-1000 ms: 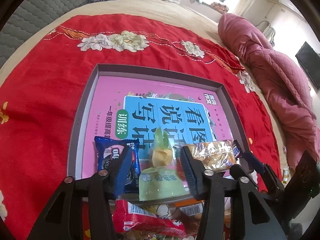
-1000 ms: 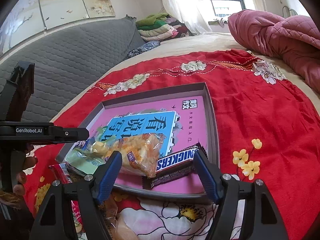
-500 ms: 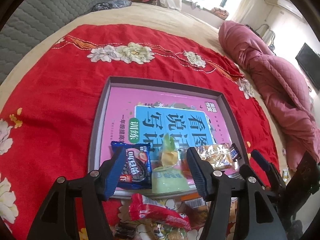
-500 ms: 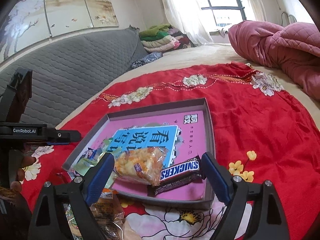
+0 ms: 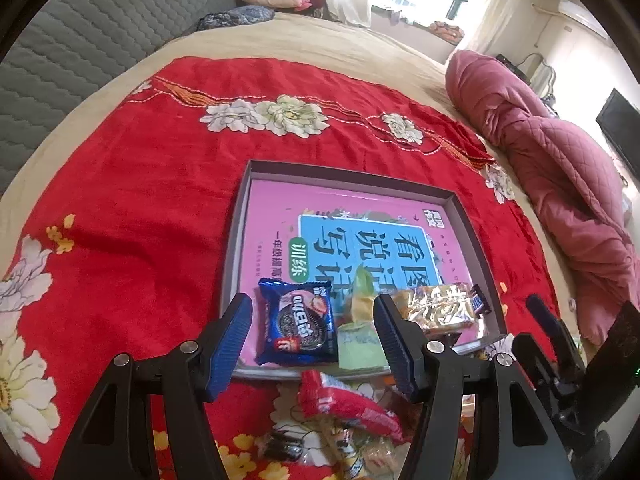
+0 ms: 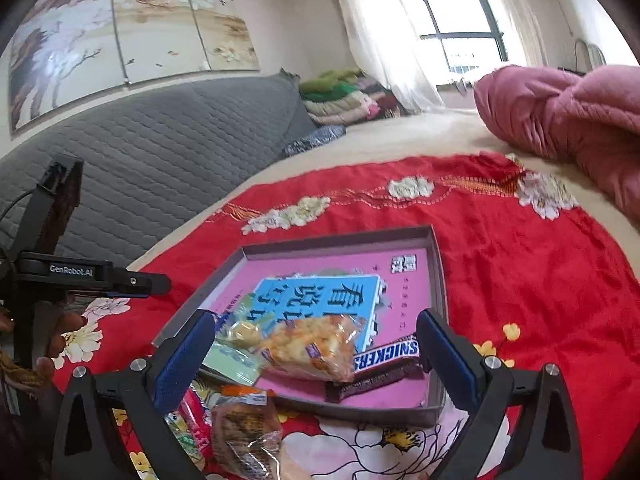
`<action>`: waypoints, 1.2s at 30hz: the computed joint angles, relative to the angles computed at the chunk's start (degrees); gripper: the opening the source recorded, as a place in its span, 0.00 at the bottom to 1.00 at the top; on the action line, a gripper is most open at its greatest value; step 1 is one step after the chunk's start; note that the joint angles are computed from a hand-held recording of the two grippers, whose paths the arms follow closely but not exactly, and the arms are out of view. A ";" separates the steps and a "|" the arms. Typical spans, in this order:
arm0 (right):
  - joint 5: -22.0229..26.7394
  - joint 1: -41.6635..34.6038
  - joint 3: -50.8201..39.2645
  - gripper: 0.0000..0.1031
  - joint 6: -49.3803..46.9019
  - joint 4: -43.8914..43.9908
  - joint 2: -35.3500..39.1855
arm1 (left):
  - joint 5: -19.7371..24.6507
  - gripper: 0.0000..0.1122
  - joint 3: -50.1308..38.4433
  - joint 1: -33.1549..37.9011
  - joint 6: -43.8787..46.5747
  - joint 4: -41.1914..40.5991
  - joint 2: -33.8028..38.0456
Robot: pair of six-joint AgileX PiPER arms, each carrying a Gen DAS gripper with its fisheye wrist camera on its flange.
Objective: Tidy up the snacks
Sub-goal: 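Open the right tool to release the bread pack while the left tool releases the green snack, then withdraw both tools from the tray back toward the snack pile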
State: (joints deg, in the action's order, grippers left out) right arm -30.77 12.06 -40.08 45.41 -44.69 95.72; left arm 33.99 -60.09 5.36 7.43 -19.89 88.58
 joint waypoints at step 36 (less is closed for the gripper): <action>13.67 7.21 2.54 0.99 12.86 -8.28 -6.17 | 2.55 0.58 11.93 4.88 10.74 -3.41 -8.32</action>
